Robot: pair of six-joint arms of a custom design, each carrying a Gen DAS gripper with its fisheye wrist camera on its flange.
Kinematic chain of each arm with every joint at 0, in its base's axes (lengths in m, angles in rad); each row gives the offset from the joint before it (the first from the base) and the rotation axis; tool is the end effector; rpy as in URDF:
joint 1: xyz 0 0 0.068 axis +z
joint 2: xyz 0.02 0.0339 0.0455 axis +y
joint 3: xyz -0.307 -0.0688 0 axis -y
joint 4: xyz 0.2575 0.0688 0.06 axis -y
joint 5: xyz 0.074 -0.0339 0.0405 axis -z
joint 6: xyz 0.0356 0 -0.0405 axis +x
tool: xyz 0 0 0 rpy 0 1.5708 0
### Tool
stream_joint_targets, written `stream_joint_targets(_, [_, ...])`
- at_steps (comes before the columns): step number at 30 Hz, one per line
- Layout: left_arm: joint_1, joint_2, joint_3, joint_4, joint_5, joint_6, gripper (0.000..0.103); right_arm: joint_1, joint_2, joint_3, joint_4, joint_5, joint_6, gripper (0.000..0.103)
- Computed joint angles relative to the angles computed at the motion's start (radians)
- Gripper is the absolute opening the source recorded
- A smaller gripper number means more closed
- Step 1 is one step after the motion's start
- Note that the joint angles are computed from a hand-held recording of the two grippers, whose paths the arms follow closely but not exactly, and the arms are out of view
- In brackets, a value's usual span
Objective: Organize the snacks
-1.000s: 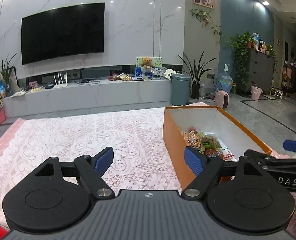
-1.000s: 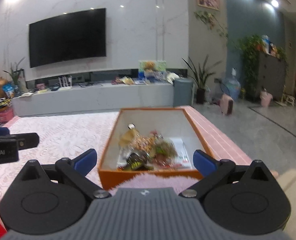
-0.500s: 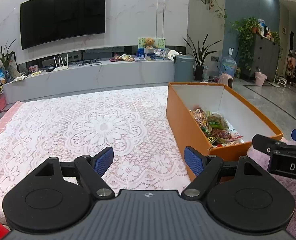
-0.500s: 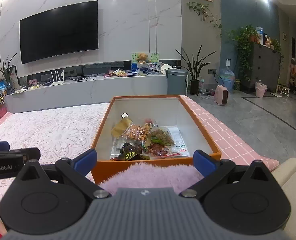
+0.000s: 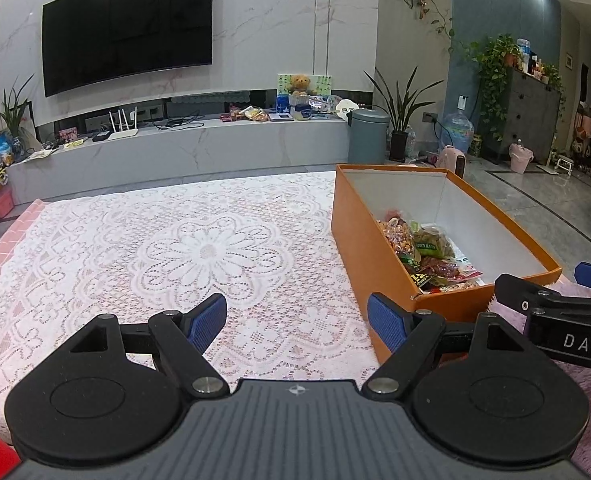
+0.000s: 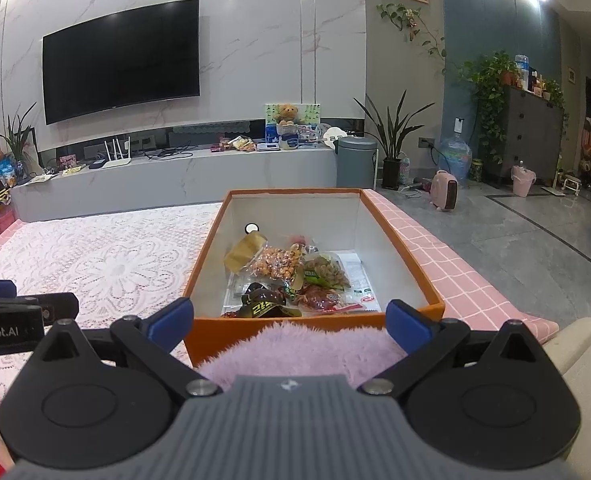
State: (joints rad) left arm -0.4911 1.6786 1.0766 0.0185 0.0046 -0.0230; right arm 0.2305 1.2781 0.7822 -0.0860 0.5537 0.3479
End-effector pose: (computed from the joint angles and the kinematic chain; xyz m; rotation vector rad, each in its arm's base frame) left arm 0.3445 -0.1844 0.2620 0.5058 2.1100 -0.3016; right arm 0.2706 0.0443 0.2804 0.4321 2.0204 -0.2422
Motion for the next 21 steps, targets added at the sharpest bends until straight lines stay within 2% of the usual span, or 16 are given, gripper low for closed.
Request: stream_joint_targets(21, [-0.001,-0.005,0.006,-0.015,-0.004,-0.001,0.094,-0.015,0.008,0.005,0.001,-0.019,-0.010,0.100])
